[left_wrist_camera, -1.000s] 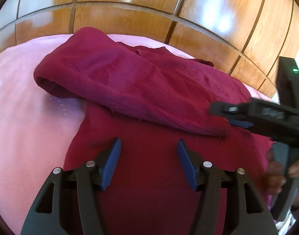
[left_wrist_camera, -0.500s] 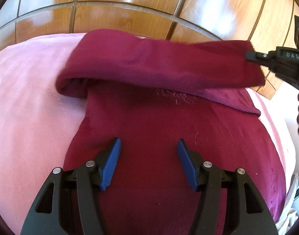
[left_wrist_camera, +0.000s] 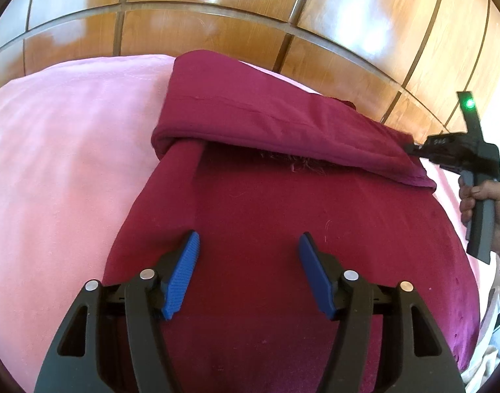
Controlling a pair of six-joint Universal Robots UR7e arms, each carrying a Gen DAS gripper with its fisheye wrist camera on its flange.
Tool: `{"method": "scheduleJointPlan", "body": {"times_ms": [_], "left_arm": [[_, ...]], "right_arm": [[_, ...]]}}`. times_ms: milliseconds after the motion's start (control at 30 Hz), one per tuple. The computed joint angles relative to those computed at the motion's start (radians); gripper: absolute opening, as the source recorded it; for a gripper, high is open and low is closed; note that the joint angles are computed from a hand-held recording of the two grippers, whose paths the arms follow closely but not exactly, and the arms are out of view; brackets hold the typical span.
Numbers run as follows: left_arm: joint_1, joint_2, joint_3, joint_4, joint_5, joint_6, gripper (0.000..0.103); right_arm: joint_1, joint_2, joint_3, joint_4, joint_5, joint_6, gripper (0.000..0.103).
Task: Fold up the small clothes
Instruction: 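Grasp the opposite sweater side with the right tool and fold it inward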
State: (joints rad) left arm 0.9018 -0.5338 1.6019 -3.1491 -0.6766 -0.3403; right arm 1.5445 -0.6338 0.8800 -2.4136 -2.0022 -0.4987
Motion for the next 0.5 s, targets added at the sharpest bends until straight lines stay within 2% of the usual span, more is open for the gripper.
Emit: {"method": "scheduleJointPlan", "body": {"times_ms": [133, 200, 233, 300, 400, 500], "left_arm": [[-0.005, -0.013, 0.002, 0.042, 0.004, -0.023, 0.062], [-0.005, -0.039, 0.008, 0.098, -0.017, -0.060, 0.062], [-0.004, -0.062, 0.023, 0.089, -0.046, -0.075, 0.062], [-0.004, -0.095, 0.052, 0.036, -0.052, -0.089, 0.062], [0.016, -0.134, 0.061, 0.027, -0.048, -0.126, 0.062], [0.042, -0.156, 0.030, 0.078, 0.001, -0.163, 0.062]], "right_arm": [[-0.013, -0.012, 0.018, -0.015, 0.005, 0.007, 0.010], [-0.016, -0.045, 0.056, -0.033, 0.016, 0.017, 0.039], [-0.020, -0.077, 0.097, -0.061, 0.049, 0.014, 0.053], [-0.017, -0.116, 0.152, -0.099, 0.073, -0.012, 0.052], [-0.017, -0.160, 0.209, -0.091, 0.121, -0.038, 0.050], [-0.008, -0.177, 0.257, -0.099, 0.136, -0.096, 0.048]]}}
